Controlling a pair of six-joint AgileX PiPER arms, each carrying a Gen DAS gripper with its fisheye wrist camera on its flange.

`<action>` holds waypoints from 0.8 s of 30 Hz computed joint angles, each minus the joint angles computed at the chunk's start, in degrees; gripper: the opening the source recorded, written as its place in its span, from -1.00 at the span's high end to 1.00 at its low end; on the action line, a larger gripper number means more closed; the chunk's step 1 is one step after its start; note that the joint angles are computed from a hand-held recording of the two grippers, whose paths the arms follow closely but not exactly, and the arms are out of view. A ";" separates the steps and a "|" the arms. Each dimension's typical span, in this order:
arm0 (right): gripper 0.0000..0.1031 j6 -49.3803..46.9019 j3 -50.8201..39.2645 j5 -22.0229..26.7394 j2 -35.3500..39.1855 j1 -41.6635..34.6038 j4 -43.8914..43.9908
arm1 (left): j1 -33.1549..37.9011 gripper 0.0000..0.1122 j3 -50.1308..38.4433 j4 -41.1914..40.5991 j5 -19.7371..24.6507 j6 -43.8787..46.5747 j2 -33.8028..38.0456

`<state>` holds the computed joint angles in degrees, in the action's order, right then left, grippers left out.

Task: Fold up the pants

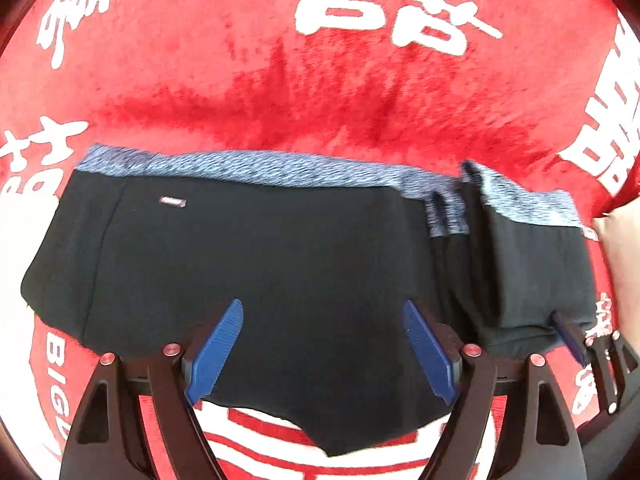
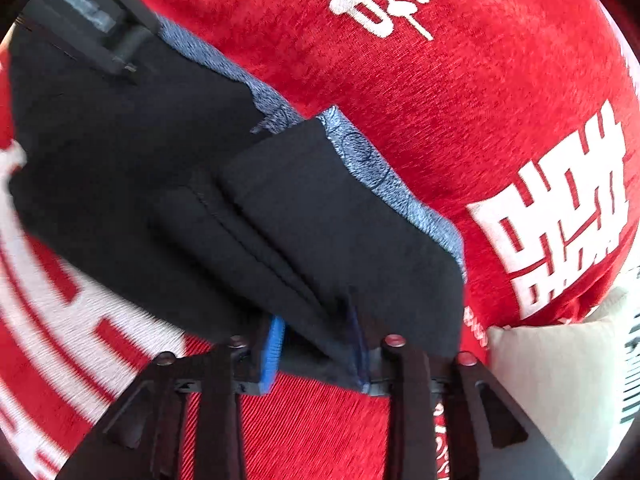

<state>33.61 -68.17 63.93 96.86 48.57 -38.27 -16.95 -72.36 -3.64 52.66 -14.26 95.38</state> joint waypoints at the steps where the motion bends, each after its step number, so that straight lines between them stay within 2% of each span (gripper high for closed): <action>1: 0.19 -1.24 -0.09 -0.42 -2.08 -1.29 3.23 | -2.14 -0.48 -2.72 -1.95 -0.04 -0.25 2.20; 2: 0.05 -2.58 -0.32 -1.07 -3.59 -2.92 6.66 | -3.09 -0.48 -5.57 -3.32 1.19 0.22 3.72; 4: -0.07 -4.83 1.00 -3.66 -9.79 -10.09 17.64 | -3.78 -0.48 -8.16 -6.67 2.37 3.60 4.72; 9: -0.07 -8.60 5.26 -5.10 -18.57 -23.88 34.25 | -6.47 -0.48 -15.42 -14.11 5.50 12.13 9.89; 12: -0.07 -11.05 8.72 -5.27 -21.68 -30.10 41.07 | -7.68 -0.48 -18.81 -15.12 7.20 12.24 12.08; 14: -0.07 -12.03 9.73 -4.81 -22.24 -32.09 42.85 | -7.77 -0.47 -20.04 -16.03 6.83 11.88 14.11; 16: -0.07 -12.61 11.16 -5.01 -23.11 -32.99 44.36 | -8.18 -0.11 -21.07 -16.42 7.93 11.38 14.90; 17: 0.00 -13.91 11.85 -5.37 -23.44 -34.23 45.75 | -8.73 -0.07 -22.17 -16.16 9.40 10.65 15.25; 19: 0.13 -14.95 13.31 -5.87 -24.55 -35.18 47.95 | -8.98 0.02 -23.46 -16.16 9.49 10.81 17.30; 22: 0.33 -16.07 14.10 -5.91 -24.95 -36.04 49.31 | -9.44 0.59 -25.02 -15.79 11.58 10.53 18.44; 23: 0.40 -16.66 14.32 -5.80 -25.13 -36.59 49.84 | -9.04 0.91 -25.10 -17.10 12.00 10.95 18.38; 24: 0.43 -17.15 14.37 -5.56 -25.28 -37.13 50.22 | -8.49 0.91 -24.80 -18.79 12.11 11.23 17.94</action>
<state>16.45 -53.80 58.37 71.58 11.44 11.95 -25.44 -97.17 -22.43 64.77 -3.03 113.32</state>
